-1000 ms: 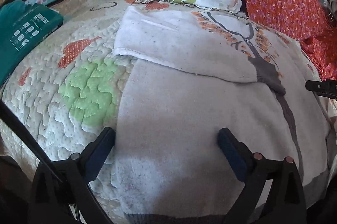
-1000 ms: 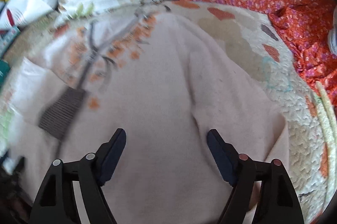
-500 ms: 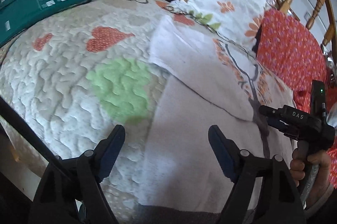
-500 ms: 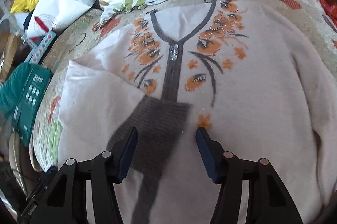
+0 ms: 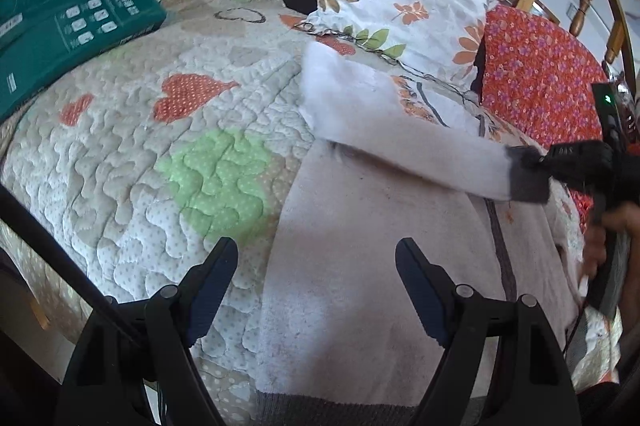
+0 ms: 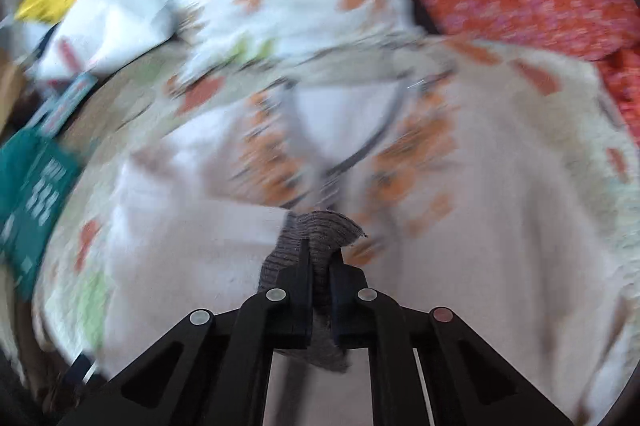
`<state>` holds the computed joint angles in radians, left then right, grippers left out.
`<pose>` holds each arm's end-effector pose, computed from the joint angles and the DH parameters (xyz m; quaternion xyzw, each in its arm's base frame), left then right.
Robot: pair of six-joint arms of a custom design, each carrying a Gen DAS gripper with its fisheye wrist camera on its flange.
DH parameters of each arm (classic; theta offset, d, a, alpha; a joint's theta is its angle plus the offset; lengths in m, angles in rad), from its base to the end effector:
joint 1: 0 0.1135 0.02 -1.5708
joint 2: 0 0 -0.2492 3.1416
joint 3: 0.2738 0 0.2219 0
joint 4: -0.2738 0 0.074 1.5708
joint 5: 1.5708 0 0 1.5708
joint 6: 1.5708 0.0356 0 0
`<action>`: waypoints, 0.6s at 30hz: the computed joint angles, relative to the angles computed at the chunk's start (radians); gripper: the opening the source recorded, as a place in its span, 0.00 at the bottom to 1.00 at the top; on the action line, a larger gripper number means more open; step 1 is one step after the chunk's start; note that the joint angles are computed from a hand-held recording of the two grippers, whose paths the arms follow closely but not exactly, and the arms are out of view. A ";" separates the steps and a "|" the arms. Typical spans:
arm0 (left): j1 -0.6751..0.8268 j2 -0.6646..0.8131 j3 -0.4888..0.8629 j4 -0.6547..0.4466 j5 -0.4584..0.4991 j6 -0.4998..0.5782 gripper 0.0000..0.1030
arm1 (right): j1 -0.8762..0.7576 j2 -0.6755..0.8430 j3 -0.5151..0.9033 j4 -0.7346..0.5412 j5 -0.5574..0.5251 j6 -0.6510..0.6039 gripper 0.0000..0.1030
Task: Fold small clothes
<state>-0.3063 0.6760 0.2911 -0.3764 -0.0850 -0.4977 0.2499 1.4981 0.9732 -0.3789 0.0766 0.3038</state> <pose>0.1205 -0.0349 0.1693 -0.1044 0.9126 -0.1180 0.3773 0.2764 0.0677 0.2209 0.0380 0.9435 0.0546 0.3245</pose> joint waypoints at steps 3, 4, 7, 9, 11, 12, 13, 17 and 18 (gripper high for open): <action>-0.019 0.027 0.002 0.013 0.001 -0.004 0.78 | -0.087 0.106 0.095 -0.052 0.159 -0.063 0.06; -0.022 0.045 0.003 0.021 0.006 -0.005 0.78 | -0.115 0.143 0.121 -0.069 0.173 -0.076 0.07; -0.052 0.107 0.012 0.049 -0.012 -0.012 0.78 | -0.204 0.269 0.213 -0.145 0.107 -0.117 0.10; -0.074 0.118 0.014 0.051 -0.028 -0.016 0.78 | -0.238 0.216 0.169 -0.102 0.070 -0.130 0.18; -0.092 0.128 0.014 0.052 -0.043 -0.012 0.78 | -0.280 0.138 0.133 -0.098 0.025 -0.140 0.31; -0.105 0.139 0.016 0.054 -0.053 -0.015 0.78 | -0.319 0.077 0.112 -0.121 -0.010 -0.159 0.31; -0.112 0.147 0.017 0.056 -0.057 -0.019 0.78 | -0.345 0.036 0.100 -0.145 -0.030 -0.177 0.31; -0.108 0.128 0.015 0.042 -0.035 -0.031 0.78 | -0.488 -0.194 0.024 -0.340 -0.128 -0.361 0.32; -0.116 0.127 0.015 0.041 -0.039 -0.038 0.78 | -0.540 -0.254 -0.013 -0.373 -0.161 -0.428 0.32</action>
